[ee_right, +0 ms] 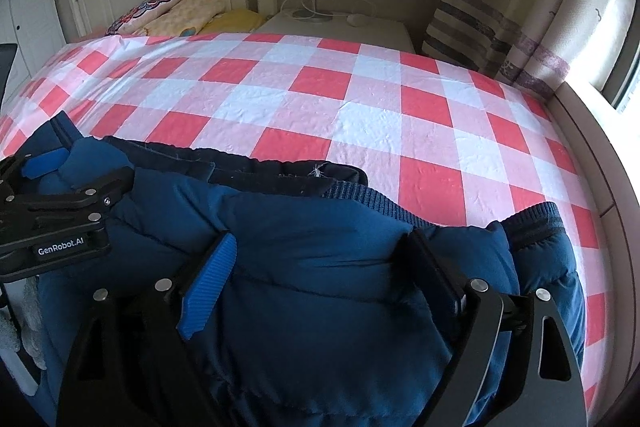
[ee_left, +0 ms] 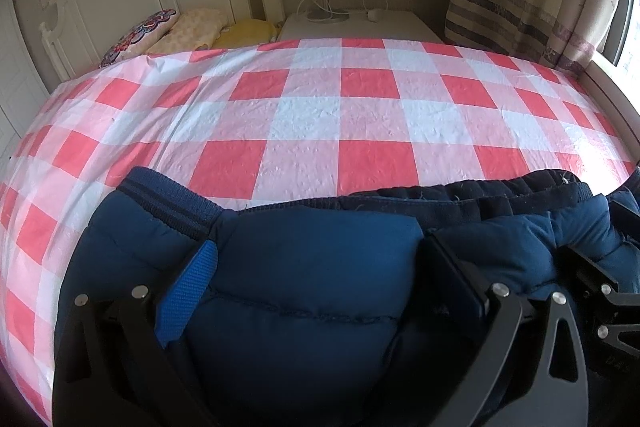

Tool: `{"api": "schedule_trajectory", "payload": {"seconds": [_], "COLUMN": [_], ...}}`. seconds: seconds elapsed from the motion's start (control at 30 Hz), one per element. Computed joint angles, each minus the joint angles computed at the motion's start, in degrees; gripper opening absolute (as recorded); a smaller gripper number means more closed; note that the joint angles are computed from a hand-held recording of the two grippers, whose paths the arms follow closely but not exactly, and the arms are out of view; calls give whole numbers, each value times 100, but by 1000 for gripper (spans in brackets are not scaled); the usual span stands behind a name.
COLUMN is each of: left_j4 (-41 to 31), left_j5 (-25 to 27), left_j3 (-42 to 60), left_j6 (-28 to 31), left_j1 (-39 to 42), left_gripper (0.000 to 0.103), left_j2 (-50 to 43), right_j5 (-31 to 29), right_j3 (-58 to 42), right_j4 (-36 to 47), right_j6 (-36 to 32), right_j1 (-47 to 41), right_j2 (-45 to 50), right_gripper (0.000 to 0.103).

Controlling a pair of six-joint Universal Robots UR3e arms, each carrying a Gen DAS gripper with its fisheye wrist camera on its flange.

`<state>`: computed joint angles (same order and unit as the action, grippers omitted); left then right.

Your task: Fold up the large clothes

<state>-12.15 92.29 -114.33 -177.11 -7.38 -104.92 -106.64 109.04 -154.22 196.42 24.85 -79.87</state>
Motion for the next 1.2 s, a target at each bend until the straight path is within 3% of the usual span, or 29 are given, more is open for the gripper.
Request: {"api": "schedule_trajectory", "payload": {"seconds": [0.47, 0.6, 0.83, 0.97, 1.03, 1.13, 1.2], "left_j4": [-194, -1291, -961, -1167, -1594, -1399, -1138], "left_j5": [-149, -627, -809, -996, -1704, -1852, -1649], "left_j3": [94, 348, -295, -250, -167, -283, -341], "left_j6": [-5, 489, 1202, 1171, 1099, 876, 789], "left_j1": [71, 458, 1402, 1889, 2355, 2521, 2388], "left_gripper": [101, 101, 101, 101, 101, 101, 101], "left_j2": [-4, 486, 1507, 728, 660, 683, 697], "right_j5": [-19, 901, 1046, 1726, 2175, 2402, 2596], "right_j3": [-88, 233, 1152, 2118, 2590, 2748, 2838], "right_j4": [127, 420, 750, 268, -107, -270, -289], "right_j6": [21, -112, -456, -734, -770, -825, -867], "right_j1": [5, -570, -1609, -2398, -2771, -2914, -3060], "right_j2": [43, -692, -2280, -2440, -2751, -2800, -2881], "right_gripper": [87, 86, 87, 89, 90, 92, 94]}}
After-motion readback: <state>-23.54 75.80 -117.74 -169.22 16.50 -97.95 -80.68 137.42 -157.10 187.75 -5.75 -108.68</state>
